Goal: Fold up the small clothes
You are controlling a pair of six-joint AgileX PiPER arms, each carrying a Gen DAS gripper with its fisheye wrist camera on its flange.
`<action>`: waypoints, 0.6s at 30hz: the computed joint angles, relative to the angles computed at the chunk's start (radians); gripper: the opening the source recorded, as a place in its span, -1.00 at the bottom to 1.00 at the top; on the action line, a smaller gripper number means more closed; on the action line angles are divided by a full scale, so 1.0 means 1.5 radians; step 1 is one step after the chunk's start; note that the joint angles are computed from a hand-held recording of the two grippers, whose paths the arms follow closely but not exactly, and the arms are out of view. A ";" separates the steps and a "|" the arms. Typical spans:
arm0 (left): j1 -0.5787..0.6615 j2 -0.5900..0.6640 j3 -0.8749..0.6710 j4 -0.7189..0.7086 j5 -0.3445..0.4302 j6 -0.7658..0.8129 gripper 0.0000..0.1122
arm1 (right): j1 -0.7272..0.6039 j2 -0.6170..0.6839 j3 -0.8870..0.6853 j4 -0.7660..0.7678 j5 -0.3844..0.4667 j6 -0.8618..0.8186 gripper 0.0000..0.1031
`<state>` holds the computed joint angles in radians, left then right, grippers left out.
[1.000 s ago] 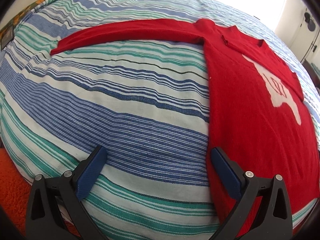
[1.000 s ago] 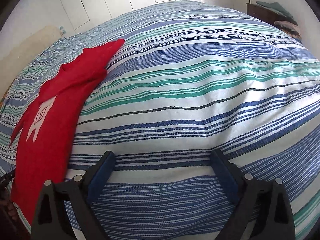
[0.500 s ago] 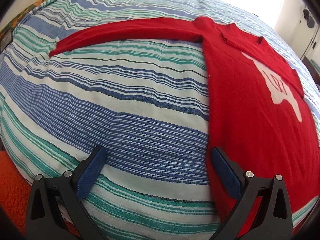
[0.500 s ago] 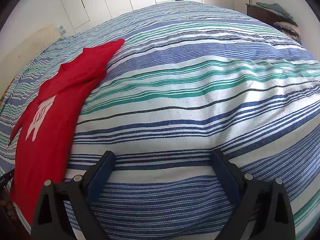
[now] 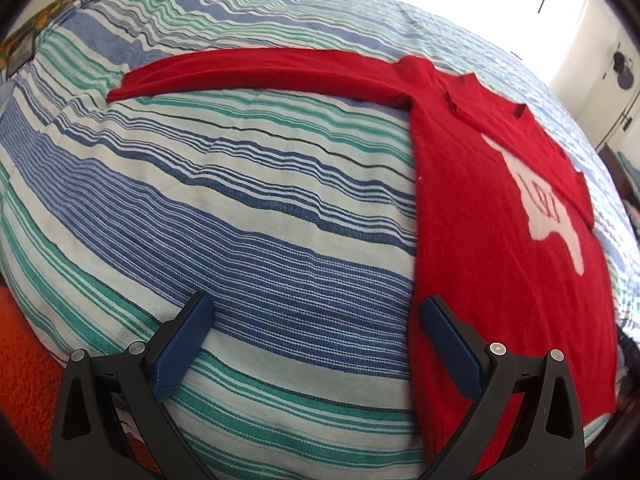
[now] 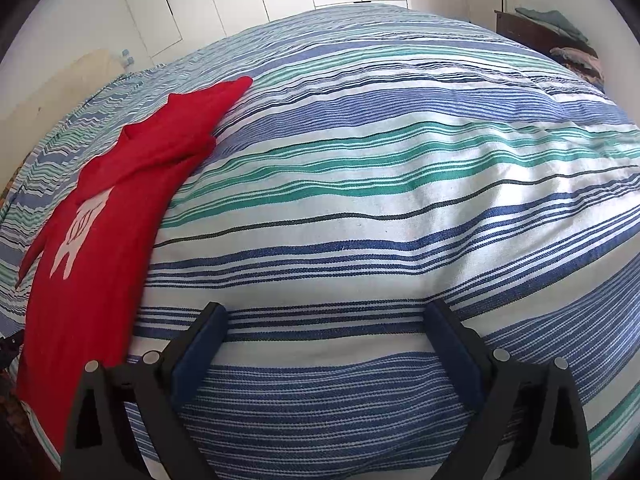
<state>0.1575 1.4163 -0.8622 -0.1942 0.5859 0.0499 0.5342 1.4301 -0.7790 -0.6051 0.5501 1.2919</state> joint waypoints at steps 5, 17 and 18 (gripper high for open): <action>0.014 -0.006 -0.002 -0.031 0.005 0.023 0.82 | -0.001 0.004 -0.002 -0.004 0.000 0.000 0.92; 0.066 -0.005 -0.043 -0.141 0.075 0.132 0.80 | -0.001 0.005 -0.002 -0.006 -0.001 0.001 0.93; 0.105 -0.002 -0.063 -0.206 0.105 0.194 0.79 | -0.001 0.005 -0.002 -0.006 -0.001 0.001 0.93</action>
